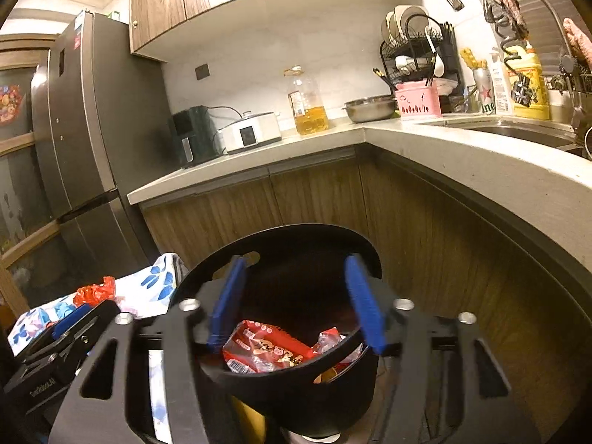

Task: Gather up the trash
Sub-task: 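Move both open tools back over the table toward the cups and gloves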

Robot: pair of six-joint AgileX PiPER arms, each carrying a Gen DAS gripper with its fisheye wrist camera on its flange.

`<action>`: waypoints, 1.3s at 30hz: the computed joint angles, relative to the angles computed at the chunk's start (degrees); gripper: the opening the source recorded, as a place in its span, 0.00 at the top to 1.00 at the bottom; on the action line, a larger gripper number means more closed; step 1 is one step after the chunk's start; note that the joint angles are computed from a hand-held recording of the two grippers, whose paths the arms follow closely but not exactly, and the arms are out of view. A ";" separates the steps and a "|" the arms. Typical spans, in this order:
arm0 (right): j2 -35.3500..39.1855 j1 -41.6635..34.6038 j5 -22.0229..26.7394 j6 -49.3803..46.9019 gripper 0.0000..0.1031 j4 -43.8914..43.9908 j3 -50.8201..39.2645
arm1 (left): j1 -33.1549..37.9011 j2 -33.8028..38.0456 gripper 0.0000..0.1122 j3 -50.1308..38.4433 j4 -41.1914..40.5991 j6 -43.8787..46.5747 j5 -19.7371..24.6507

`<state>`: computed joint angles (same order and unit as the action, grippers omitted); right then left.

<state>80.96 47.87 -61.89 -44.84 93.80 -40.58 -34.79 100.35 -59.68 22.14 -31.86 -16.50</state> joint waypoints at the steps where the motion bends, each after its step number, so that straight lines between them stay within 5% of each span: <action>1: 0.29 1.10 -0.99 -0.37 0.36 0.46 -0.35 | 0.30 -0.90 0.19 1.29 -3.44 3.05 -0.09; 4: 1.31 3.71 -3.24 -1.00 0.31 1.42 -1.56 | 1.40 -4.25 0.19 5.77 -17.50 15.33 -0.20; 10: 3.77 8.28 -6.04 -2.10 0.29 2.97 -4.44 | 6.60 -10.03 0.19 14.32 -26.42 23.43 -3.85; 21: 12.23 13.46 -5.27 -4.94 0.29 2.51 -13.67 | 20.42 -14.75 0.19 22.16 -10.98 10.09 -6.53; 29: 16.93 13.10 -2.94 -8.26 0.29 2.03 -20.12 | 24.71 -11.31 0.19 19.32 3.74 -1.56 -7.19; 39: 22.01 10.40 0.76 -11.06 0.29 1.81 -25.95 | 27.01 -1.07 0.53 6.33 29.26 -25.97 -1.95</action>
